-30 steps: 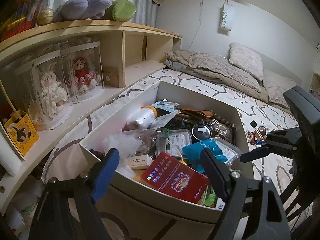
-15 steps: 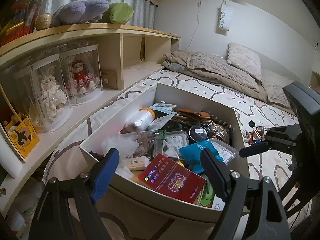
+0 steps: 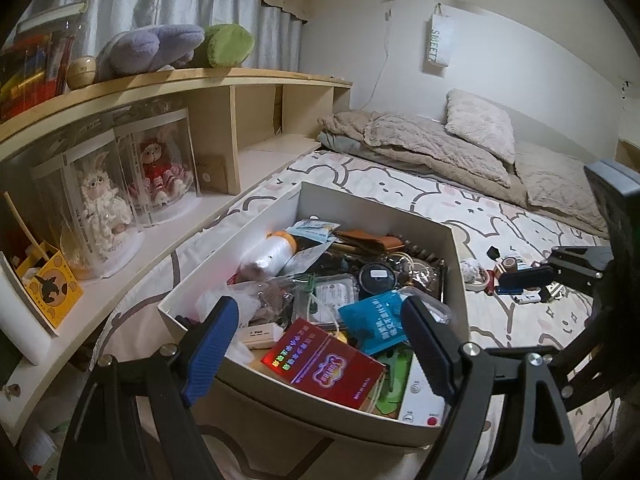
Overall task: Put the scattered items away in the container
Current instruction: 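Withdraw both tools up and away from the white box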
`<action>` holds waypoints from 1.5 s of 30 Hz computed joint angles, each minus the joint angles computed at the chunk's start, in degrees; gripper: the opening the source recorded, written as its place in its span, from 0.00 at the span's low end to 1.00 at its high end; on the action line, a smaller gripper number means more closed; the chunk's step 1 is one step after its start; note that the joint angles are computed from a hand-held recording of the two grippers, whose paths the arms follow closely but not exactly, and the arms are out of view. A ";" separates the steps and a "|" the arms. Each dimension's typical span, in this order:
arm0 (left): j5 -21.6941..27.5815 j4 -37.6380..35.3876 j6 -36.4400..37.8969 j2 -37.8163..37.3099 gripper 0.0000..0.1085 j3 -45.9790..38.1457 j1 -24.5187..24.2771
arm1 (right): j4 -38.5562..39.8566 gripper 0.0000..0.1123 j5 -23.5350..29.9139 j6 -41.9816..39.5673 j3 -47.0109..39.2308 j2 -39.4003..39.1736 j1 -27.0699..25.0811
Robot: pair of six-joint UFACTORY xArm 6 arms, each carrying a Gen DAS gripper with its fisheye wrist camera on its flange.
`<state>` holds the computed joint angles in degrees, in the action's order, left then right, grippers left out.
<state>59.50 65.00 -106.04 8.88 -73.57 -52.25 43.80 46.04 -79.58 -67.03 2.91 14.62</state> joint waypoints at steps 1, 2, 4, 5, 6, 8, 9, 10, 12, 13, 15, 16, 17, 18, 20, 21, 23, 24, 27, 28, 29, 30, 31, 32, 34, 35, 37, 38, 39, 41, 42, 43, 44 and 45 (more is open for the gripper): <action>0.24 -0.05 0.07 0.14 0.77 -0.34 -0.20 | 0.71 0.77 -0.94 -0.45 0.69 -0.66 -0.13; 0.42 -0.11 0.16 0.26 0.77 -0.62 -0.36 | 1.36 0.77 -1.22 -0.84 1.14 -1.16 -0.39; 0.90 -0.32 0.49 0.59 0.77 -1.43 -0.74 | 2.80 0.77 -1.40 -1.67 1.92 -2.05 -0.98; 1.15 -0.38 0.65 0.76 0.77 -1.79 -0.94 | 3.47 0.77 -1.33 -2.07 2.19 -2.40 -1.26; 1.36 -0.37 0.76 0.88 0.77 -2.07 -1.09 | 4.35 0.77 -1.24 -2.72 2.65 -2.94 -1.62; 1.76 -0.34 0.99 1.06 0.77 -2.72 -1.46 | 6.18 0.77 -2.06 -4.43 3.97 -4.14 -1.97; 1.89 -0.32 1.04 1.15 0.77 -3.02 -1.64 | 6.83 0.77 -2.35 -5.09 4.47 -4.58 -2.09; 2.00 -0.33 1.13 1.27 0.77 -3.33 -1.80 | 7.72 0.78 -2.55 -5.89 5.07 -5.13 -2.30; 2.30 -0.36 1.52 1.63 0.77 -4.11 -2.15 | 9.67 0.87 -2.73 -7.14 6.02 -6.02 -2.80; 2.58 -0.43 1.82 1.87 0.78 -4.55 -2.37 | 10.70 0.92 -2.75 -7.83 6.49 -6.49 -3.10; 3.30 -0.51 2.54 2.39 0.78 -5.48 -2.93 | 12.46 0.92 -1.81 -9.06 7.12 -7.36 -3.94; 3.75 -0.50 2.96 2.67 0.79 -5.99 -3.24 | 13.01 0.92 -1.56 -9.23 7.16 -7.51 -4.26; 4.23 -0.48 3.26 2.89 0.80 -6.41 -3.52 | 13.99 0.92 -1.50 -9.63 7.40 -7.82 -4.67; 4.72 -0.44 3.41 3.03 0.83 -6.76 -3.78 | 14.67 0.92 -1.54 -9.91 7.65 -8.11 -4.93; 5.35 -0.35 3.63 3.34 0.87 -7.45 -4.13 | 16.76 0.92 -2.18 -10.56 8.21 -8.72 -5.52; 5.60 -0.34 3.69 3.50 0.88 -7.79 -4.32 | 17.66 0.92 -2.25 -10.75 8.23 -8.83 -5.82; 6.20 -0.39 3.85 3.79 0.89 -8.39 -4.68 | 20.00 0.92 -1.56 -10.80 8.16 -9.02 -6.98; 6.47 -0.41 4.03 3.99 0.90 -8.76 -4.87 | 20.60 0.92 -1.24 -10.48 7.93 -8.94 -7.39; 7.01 -0.29 4.43 4.55 0.91 -9.63 -5.46 | 21.91 0.92 -0.51 -9.90 7.62 -9.05 -8.66; 7.15 -0.29 4.59 4.75 0.92 -9.99 -5.62 | 21.97 0.92 -0.66 -9.78 7.65 -9.15 -8.88; 7.27 -0.24 4.62 4.92 0.93 -10.28 -5.77 | 22.10 0.92 -0.79 -9.77 7.65 -9.24 -9.09; 7.36 -0.10 4.56 5.07 0.95 -10.59 -5.95 | 22.52 0.92 -0.89 -9.97 7.96 -9.60 -9.35; 7.39 0.03 4.49 5.21 0.95 -10.87 -6.11 | 23.16 0.92 -1.07 -10.31 8.09 -9.71 -9.60; 7.53 -0.04 4.61 5.43 0.95 -11.29 -6.25 | 23.81 0.92 -1.22 -10.54 8.33 -9.97 -9.87; 8.00 -0.33 5.05 5.83 0.95 -12.04 -6.46 | 24.16 0.92 -0.88 -10.56 8.45 -10.08 -10.35; 8.39 -0.37 5.33 6.10 0.95 -12.54 -6.64 | 24.42 0.92 -0.79 -10.65 8.60 -10.25 -10.62; 8.96 -0.12 5.56 6.52 0.95 -13.30 -6.97 | 24.97 0.92 -0.58 -10.95 8.98 -10.64 -11.16; 9.16 0.03 5.68 6.71 0.95 -13.65 -7.14 | 25.20 0.92 -0.40 -10.97 9.15 -10.84 -11.37; 9.27 0.17 5.78 6.80 0.95 -13.85 -7.25 | 25.30 0.92 -0.14 -10.97 9.25 -11.00 -11.64; 9.59 0.36 6.07 7.23 0.95 -14.60 -7.53 | 25.61 0.92 0.18 -11.03 9.53 -11.34 -12.27; 9.69 0.39 6.17 7.36 0.95 -14.83 -7.63 | 25.80 0.92 0.33 -11.19 9.71 -11.51 -12.58; 9.75 0.39 6.30 7.55 0.95 -15.14 -7.71 | 25.89 0.92 0.57 -11.26 9.74 -11.57 -12.93; 9.78 0.38 6.40 7.78 0.95 -15.48 -7.81 | 26.04 0.92 0.75 -11.35 9.79 -11.64 -13.24; 9.73 0.37 6.46 7.92 0.95 -15.67 -7.87 | 26.14 0.92 0.88 -11.44 9.89 -11.72 -13.49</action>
